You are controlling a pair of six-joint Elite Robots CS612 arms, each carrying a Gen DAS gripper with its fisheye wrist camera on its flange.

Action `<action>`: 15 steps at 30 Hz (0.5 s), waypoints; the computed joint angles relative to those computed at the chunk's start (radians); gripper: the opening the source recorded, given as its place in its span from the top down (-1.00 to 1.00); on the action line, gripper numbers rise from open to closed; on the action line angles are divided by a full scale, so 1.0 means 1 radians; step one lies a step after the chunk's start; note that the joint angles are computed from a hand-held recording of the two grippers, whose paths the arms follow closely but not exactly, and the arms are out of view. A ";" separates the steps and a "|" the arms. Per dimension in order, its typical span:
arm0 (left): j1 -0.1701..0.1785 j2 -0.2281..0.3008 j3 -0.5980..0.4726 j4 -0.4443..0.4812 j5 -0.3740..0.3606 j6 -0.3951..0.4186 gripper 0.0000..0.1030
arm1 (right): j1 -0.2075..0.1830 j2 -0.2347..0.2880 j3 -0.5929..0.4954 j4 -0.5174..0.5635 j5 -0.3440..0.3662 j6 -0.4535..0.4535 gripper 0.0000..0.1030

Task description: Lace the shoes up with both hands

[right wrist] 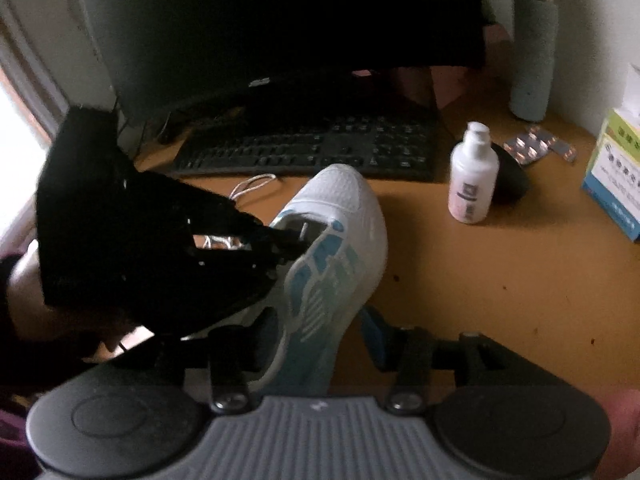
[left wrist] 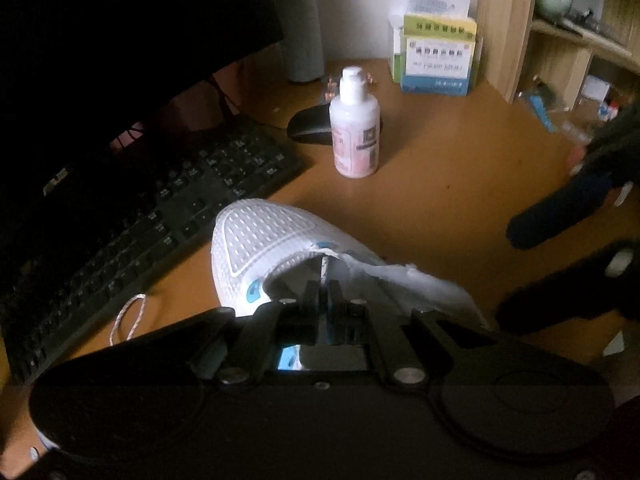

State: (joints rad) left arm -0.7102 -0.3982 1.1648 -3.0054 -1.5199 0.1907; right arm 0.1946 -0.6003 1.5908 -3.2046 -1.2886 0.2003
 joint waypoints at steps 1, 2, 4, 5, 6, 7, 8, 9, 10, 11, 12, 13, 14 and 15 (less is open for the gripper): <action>-0.001 0.003 -0.005 0.007 0.004 0.001 0.98 | -0.006 -0.001 0.004 -0.010 0.012 0.023 0.07; -0.001 0.004 -0.008 0.013 0.008 0.002 0.98 | -0.013 -0.001 0.010 -0.033 0.023 0.059 0.07; -0.001 0.009 -0.017 0.029 0.013 0.001 0.98 | -0.014 0.001 0.005 -0.033 0.025 0.074 0.07; -0.001 0.010 -0.021 0.034 0.015 0.001 0.98 | -0.015 0.004 0.000 -0.029 0.025 0.080 0.07; -0.001 0.012 -0.025 0.039 0.016 0.000 0.98 | -0.015 0.006 -0.005 -0.025 0.025 0.085 0.07; -0.001 0.014 -0.029 0.044 0.017 -0.001 0.98 | -0.015 0.009 -0.010 -0.020 0.025 0.091 0.07; -0.001 0.016 -0.034 0.051 0.019 0.001 0.98 | -0.015 0.011 -0.013 -0.021 0.028 0.097 0.07; -0.001 0.018 -0.038 0.057 0.019 0.002 0.98 | -0.015 0.013 -0.016 -0.022 0.031 0.104 0.07; -0.001 0.019 -0.040 0.060 0.018 0.003 0.98 | -0.015 0.015 -0.018 -0.024 0.034 0.111 0.07; -0.001 0.020 -0.043 0.063 0.018 0.004 0.98 | -0.015 0.016 -0.021 -0.022 0.035 0.111 0.07; -0.001 0.021 -0.045 0.066 0.018 0.005 0.98 | -0.015 0.017 -0.023 -0.020 0.036 0.110 0.07; -0.001 0.023 -0.048 0.069 0.016 0.005 0.98 | -0.015 0.019 -0.025 -0.018 0.037 0.109 0.07; -0.001 0.023 -0.050 0.073 0.014 0.006 0.98 | -0.015 0.019 -0.026 -0.015 0.037 0.108 0.07; 0.000 0.024 -0.052 0.076 0.012 0.007 0.98 | -0.016 0.019 -0.026 -0.012 0.037 0.106 0.07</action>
State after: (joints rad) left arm -0.7104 -0.3740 1.1127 -2.9291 -1.5076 0.1976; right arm 0.1787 -0.5815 1.5646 -3.2170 -1.2518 0.3068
